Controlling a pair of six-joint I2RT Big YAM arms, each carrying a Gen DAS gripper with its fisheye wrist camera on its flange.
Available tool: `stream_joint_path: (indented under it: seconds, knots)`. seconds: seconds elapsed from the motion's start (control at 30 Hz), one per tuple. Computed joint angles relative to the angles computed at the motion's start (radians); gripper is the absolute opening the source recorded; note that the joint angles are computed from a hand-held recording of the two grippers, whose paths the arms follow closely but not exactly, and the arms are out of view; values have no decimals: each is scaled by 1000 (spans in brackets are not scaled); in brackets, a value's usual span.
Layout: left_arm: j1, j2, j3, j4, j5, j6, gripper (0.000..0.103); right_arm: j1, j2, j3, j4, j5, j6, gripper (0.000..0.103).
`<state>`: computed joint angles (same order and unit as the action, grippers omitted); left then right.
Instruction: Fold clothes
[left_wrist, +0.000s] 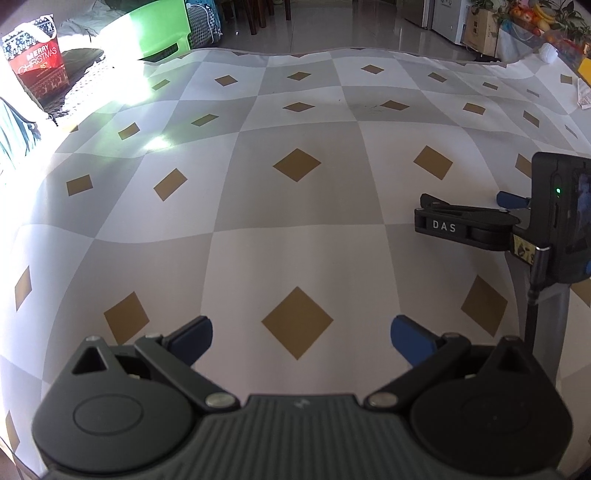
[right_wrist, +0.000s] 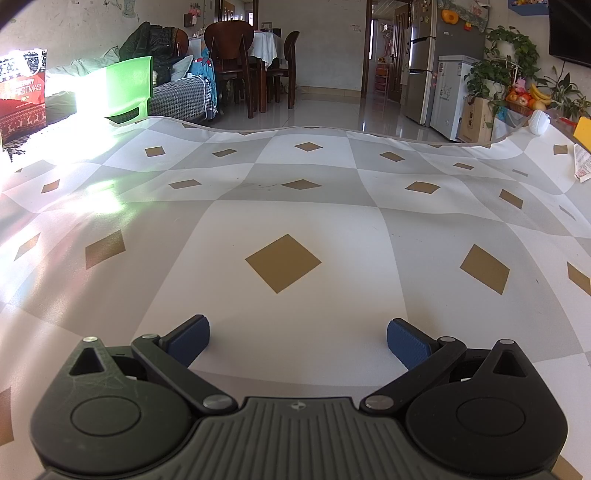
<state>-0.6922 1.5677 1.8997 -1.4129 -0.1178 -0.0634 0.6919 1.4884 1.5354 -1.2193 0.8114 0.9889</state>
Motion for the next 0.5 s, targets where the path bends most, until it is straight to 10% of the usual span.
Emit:
stream_joint_path:
  seconds: [0.5]
  knots:
    - [61, 19, -30, -9, -28, -57, 103, 0, 0, 0, 0, 0, 0, 103]
